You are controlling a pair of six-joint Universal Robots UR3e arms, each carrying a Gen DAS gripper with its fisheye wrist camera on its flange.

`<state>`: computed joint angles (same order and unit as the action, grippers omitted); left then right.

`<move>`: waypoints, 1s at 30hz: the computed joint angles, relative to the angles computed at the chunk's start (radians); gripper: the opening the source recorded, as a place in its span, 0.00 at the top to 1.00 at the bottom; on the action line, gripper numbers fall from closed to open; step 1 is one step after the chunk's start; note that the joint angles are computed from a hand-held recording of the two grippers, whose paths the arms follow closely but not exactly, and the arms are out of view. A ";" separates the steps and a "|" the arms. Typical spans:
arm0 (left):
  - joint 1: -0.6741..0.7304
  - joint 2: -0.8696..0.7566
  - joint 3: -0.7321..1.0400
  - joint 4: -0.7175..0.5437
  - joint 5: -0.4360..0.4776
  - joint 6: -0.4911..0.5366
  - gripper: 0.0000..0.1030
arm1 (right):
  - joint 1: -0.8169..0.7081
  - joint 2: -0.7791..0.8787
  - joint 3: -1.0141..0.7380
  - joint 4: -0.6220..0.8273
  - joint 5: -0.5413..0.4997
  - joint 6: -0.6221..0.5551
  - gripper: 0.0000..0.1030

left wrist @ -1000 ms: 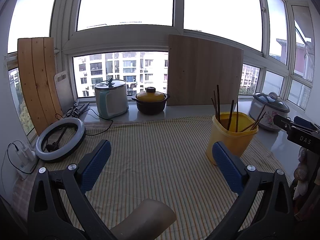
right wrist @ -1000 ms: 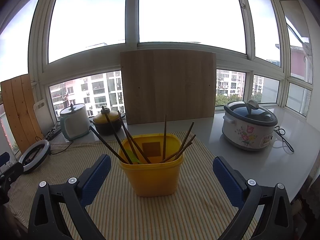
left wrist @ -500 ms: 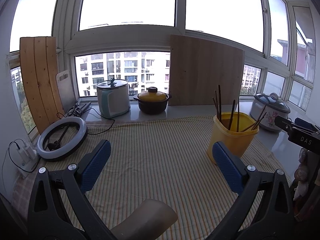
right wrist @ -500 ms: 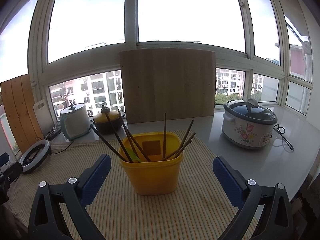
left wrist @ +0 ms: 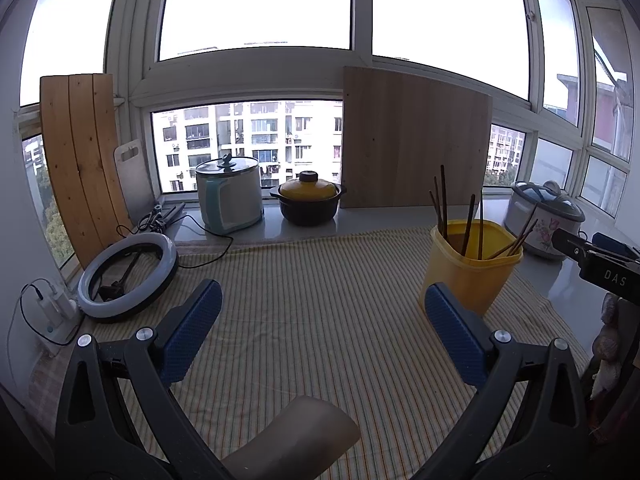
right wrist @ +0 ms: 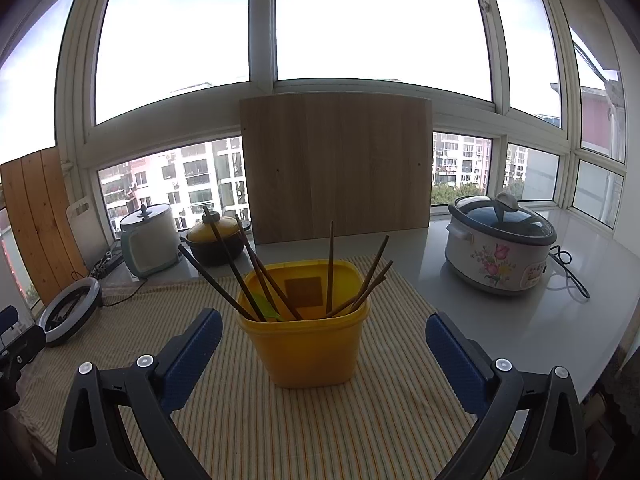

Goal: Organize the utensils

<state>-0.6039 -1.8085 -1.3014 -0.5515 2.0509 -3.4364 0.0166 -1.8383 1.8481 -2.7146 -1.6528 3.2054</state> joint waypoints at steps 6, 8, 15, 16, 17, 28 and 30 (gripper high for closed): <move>-0.008 -0.013 0.013 -0.005 0.019 0.000 0.00 | -0.004 0.001 0.007 0.002 0.007 0.004 0.00; -0.010 -0.016 0.014 -0.006 0.025 0.000 0.00 | -0.007 0.000 0.010 0.003 0.010 0.004 0.00; -0.013 -0.024 0.019 -0.010 0.040 -0.006 0.00 | -0.009 0.001 0.010 0.005 0.011 0.003 0.00; -0.012 -0.025 0.019 -0.010 0.040 -0.006 0.00 | -0.009 0.003 0.011 0.003 0.011 0.002 0.00; -0.012 -0.025 0.019 -0.010 0.040 -0.006 0.00 | -0.008 0.004 0.012 0.003 0.010 0.002 0.00; -0.006 -0.032 0.017 -0.008 0.046 -0.017 0.00 | -0.021 0.010 0.020 0.007 0.020 -0.001 0.00; -0.006 -0.033 0.017 -0.007 0.045 -0.013 0.00 | -0.020 0.012 0.018 0.010 0.019 -0.001 0.00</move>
